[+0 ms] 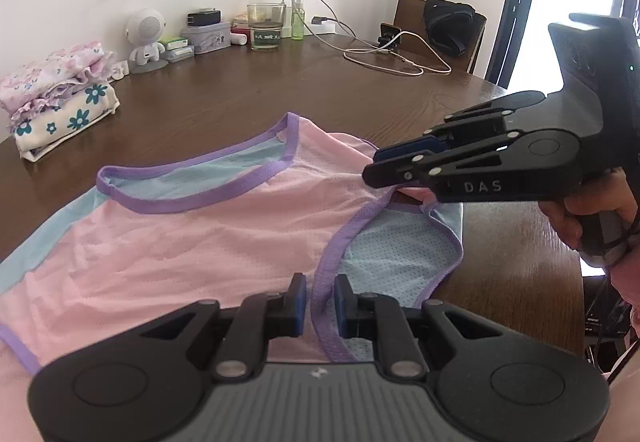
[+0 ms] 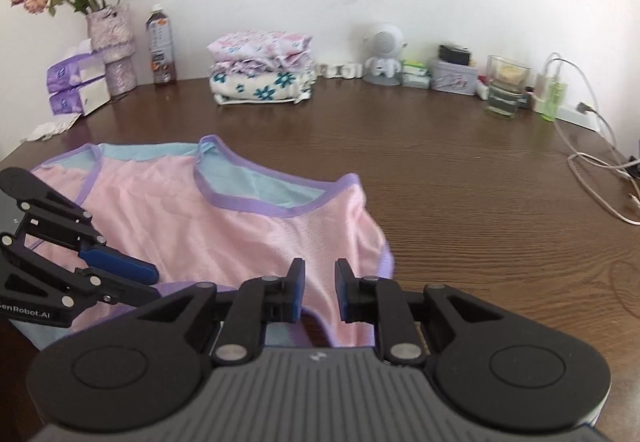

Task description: Fold clothes

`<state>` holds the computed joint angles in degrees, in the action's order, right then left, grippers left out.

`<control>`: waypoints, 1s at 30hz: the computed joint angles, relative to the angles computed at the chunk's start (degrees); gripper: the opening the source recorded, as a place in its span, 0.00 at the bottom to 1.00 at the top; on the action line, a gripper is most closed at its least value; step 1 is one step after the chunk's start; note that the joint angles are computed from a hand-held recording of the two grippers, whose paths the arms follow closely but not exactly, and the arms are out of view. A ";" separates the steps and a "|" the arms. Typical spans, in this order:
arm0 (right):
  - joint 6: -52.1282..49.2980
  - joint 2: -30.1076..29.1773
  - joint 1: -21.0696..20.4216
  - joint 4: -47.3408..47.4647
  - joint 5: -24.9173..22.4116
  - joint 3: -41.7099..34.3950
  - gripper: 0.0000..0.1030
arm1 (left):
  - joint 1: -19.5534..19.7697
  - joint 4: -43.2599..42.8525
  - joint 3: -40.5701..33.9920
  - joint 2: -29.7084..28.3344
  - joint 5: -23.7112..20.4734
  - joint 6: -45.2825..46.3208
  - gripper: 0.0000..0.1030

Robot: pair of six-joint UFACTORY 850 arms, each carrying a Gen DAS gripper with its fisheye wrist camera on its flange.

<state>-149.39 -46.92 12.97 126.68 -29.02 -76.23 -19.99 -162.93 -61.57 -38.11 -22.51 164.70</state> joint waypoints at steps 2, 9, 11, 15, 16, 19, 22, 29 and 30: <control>-0.12 -0.45 0.65 -1.21 0.65 -0.47 0.16 | 0.12 -1.05 0.78 0.50 -1.96 0.52 0.14; -4.66 -0.41 1.07 0.39 3.26 0.39 0.16 | 0.80 -6.61 1.03 0.43 -4.80 1.59 0.14; -3.69 -0.38 1.01 -0.28 3.40 0.29 0.16 | 0.83 -6.93 0.34 -0.13 -3.27 2.19 0.14; -1.47 -0.51 0.81 0.48 1.76 -1.08 0.16 | 0.42 -7.84 -0.08 -0.87 -2.12 4.63 0.14; -2.81 -0.69 0.95 2.78 1.67 -1.71 0.16 | 0.30 -8.40 0.02 -0.94 -2.39 5.44 0.14; -4.12 -3.27 1.80 6.31 4.42 -6.81 0.16 | 0.16 -9.00 0.30 -0.99 -3.03 6.50 0.14; 6.24 -7.10 2.14 -1.24 7.39 -13.87 0.18 | 0.09 -9.27 0.58 -1.00 -3.64 7.16 0.14; 36.20 -14.47 1.30 -24.56 7.42 -25.93 0.07 | 0.62 -5.81 0.88 -0.93 -4.36 3.66 0.14; 36.62 -14.65 1.40 -25.35 7.97 -26.18 0.04 | 0.61 -5.83 0.96 -0.91 -4.49 3.74 0.14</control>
<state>-112.77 -61.57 14.37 101.34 -21.06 -102.41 -19.38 -168.75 -60.61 -39.02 -27.00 168.44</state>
